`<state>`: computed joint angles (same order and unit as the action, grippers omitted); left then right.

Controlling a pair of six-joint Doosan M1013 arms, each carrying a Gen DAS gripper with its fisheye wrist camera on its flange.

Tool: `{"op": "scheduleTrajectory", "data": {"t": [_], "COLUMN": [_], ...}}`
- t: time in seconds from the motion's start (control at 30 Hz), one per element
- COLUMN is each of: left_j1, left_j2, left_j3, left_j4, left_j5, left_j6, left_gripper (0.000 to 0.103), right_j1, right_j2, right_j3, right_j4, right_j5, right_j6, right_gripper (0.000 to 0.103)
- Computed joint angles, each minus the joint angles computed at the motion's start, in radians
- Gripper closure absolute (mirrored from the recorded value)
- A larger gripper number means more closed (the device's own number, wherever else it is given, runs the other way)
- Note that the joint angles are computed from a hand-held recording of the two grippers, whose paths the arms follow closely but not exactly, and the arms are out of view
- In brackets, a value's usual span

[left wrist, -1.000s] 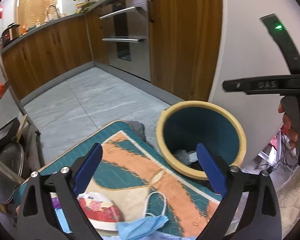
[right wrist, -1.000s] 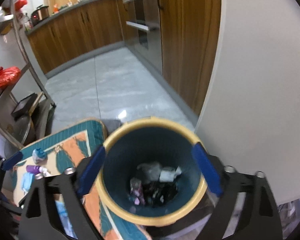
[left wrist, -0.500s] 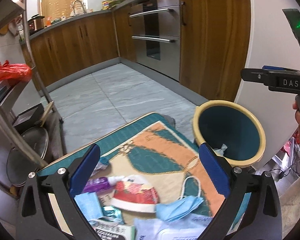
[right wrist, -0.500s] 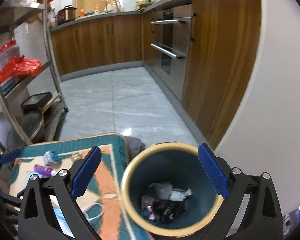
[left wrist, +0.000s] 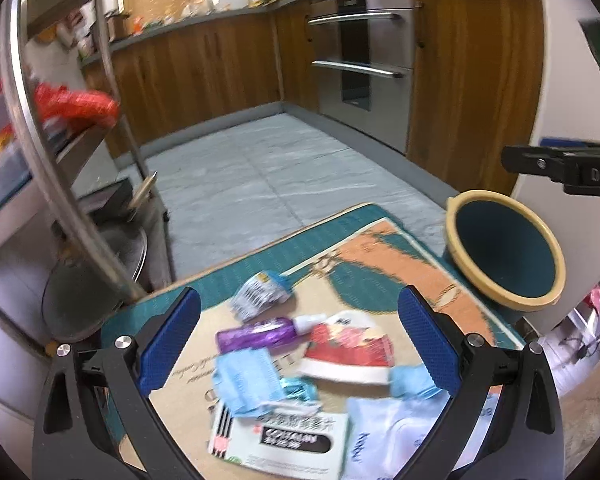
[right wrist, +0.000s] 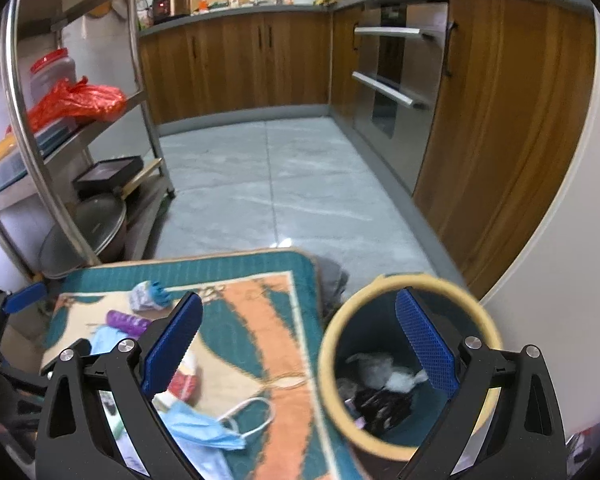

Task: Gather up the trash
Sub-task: 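Move both open tools back over the cushion toward remaining trash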

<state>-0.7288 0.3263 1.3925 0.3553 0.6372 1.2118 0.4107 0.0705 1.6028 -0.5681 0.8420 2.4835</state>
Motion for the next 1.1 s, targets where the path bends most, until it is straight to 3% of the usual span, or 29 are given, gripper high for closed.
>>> {"op": "scheduleTrajectory", "data": {"t": [0.23,0.43,0.67,0.87,1.1], "left_j1": [0.065,0.092,0.107,0.107,0.117], "left_j2": [0.020,0.064,0.102,0.131,0.133], "left_j3": [0.000,-0.032,-0.075,-0.106,-0.117], "left_j4": [0.004,-0.024,-0.130,-0.112,-0.124], "left_j5": [0.061,0.146,0.154,0.196,0.182], "left_j6": [-0.092,-0.085,0.034,0.042,0.029], "left_gripper": [0.006,0.006,0.006,0.006,0.006], "right_j1": [-0.024,-0.037,-0.018,-0.030,-0.052], "right_j2": [0.062,0.136,0.200,0.227,0.251], "right_j3": [-0.048,-0.113,-0.170,-0.170,-0.162], "right_j4": [0.212,0.330,0.362,0.467,0.586], "right_j5": [-0.027,0.024,0.095,0.150,0.153], "right_j6": [-0.028,-0.042,-0.222,-0.370,-0.405], "right_gripper": [0.006,0.006,0.006,0.009,0.033]}}
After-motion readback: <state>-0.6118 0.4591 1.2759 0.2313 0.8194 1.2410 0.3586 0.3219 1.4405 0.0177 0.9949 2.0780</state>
